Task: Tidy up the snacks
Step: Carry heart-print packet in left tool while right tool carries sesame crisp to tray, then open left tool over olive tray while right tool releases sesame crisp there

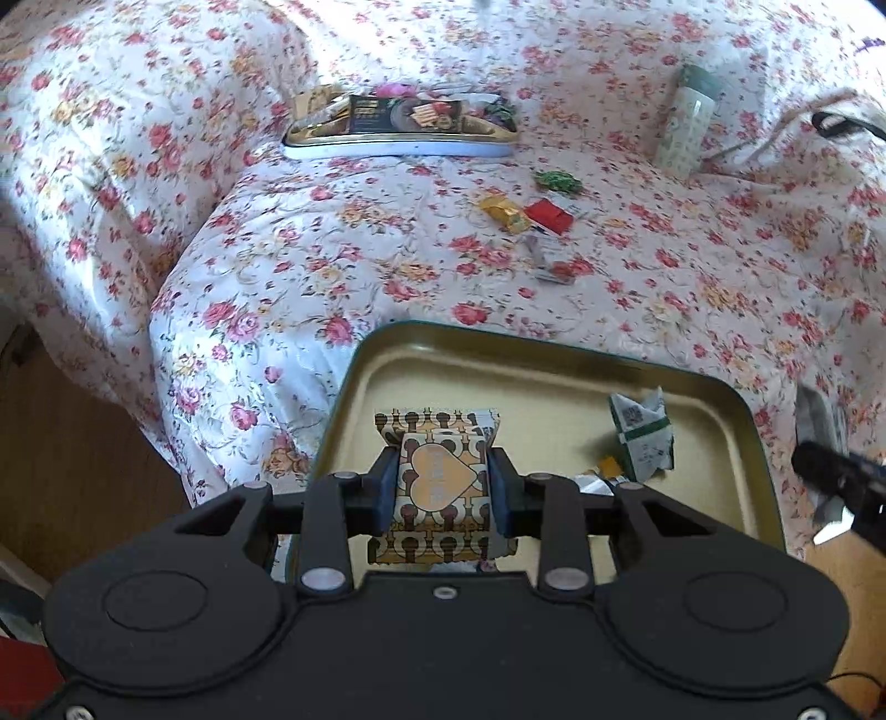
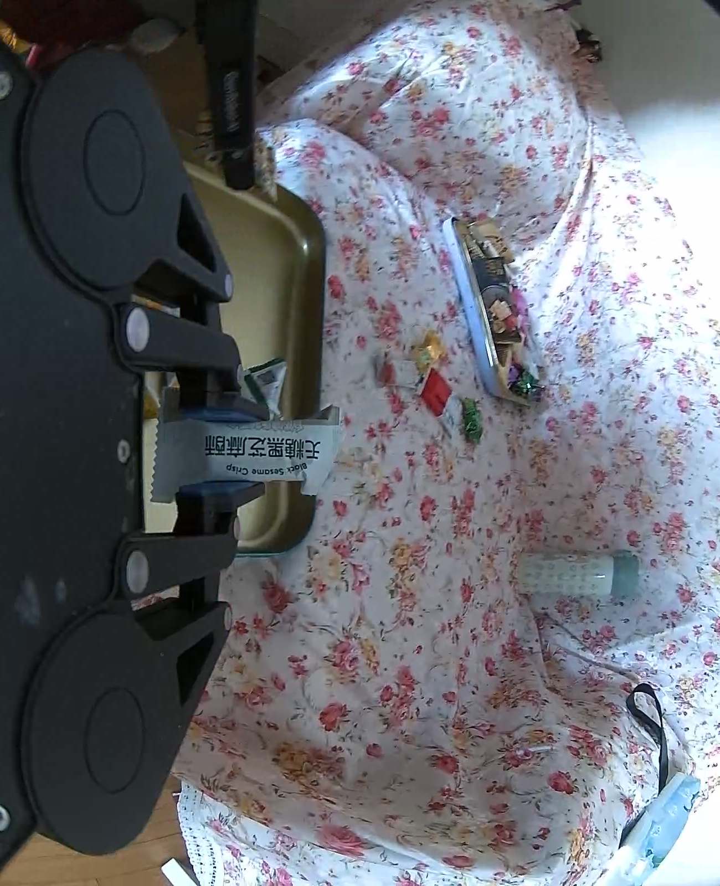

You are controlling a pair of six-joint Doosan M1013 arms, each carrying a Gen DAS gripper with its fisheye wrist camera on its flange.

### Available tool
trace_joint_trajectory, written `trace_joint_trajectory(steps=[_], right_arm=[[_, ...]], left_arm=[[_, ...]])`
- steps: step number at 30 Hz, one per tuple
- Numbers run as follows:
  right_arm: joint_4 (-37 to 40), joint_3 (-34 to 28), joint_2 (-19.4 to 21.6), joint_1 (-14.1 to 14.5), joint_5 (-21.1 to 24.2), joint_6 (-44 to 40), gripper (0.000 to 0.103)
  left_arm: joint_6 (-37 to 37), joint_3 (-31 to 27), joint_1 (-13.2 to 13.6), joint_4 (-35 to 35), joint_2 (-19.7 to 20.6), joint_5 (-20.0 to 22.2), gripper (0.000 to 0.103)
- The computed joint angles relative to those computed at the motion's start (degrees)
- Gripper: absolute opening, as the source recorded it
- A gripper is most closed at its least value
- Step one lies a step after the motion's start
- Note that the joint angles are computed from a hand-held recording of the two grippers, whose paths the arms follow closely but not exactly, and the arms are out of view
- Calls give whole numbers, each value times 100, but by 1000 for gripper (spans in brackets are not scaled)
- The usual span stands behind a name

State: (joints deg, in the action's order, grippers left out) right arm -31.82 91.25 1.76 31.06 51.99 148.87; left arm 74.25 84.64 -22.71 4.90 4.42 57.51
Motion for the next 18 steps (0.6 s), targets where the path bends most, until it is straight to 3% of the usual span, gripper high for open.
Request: trace_joint_trajectory(steps=[15, 18], right_arm=[[134, -33, 21, -26, -3, -136, 22], [161, -39, 29, -28, -8, -163, 22]], left_arm=[[-86, -331, 48, 72, 232, -114, 43], [-115, -341, 23, 166, 235, -204, 47]])
